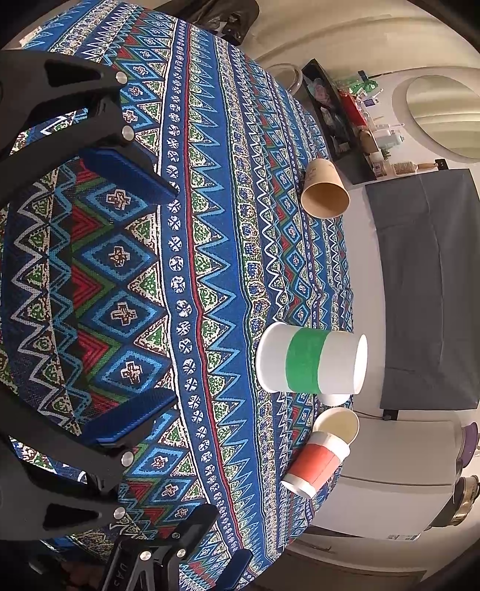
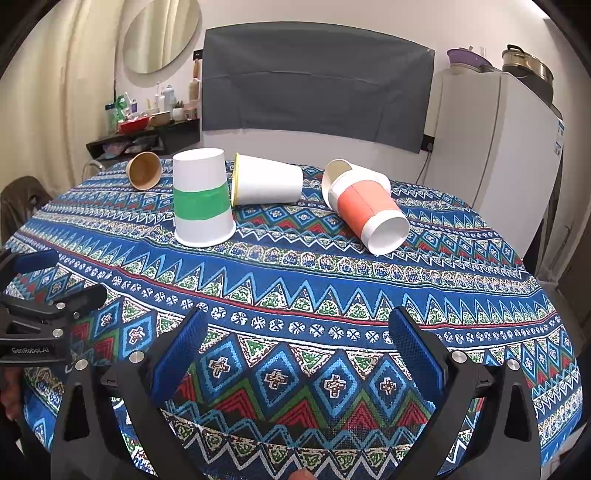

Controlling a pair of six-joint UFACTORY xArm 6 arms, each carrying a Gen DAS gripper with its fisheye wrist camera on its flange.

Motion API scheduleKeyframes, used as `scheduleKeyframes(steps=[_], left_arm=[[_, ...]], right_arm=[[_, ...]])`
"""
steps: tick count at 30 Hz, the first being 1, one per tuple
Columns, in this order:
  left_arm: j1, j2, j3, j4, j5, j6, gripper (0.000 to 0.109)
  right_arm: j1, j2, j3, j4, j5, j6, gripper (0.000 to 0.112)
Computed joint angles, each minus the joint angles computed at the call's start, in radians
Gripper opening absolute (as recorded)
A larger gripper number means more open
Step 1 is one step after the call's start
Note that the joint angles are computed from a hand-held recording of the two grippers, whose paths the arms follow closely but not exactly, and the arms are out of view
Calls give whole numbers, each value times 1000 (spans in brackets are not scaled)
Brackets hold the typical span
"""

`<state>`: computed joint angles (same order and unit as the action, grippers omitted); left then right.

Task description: Flip cup upside down

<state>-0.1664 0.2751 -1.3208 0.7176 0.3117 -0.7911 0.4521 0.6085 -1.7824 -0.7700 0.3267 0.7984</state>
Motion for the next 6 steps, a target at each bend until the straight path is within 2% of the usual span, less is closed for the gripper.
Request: scheduleKeyframes(steps=[6], left_arm=[[2, 0, 5, -19, -14, 16, 97]], right_arm=[[1, 1, -2, 3, 1, 0, 94]])
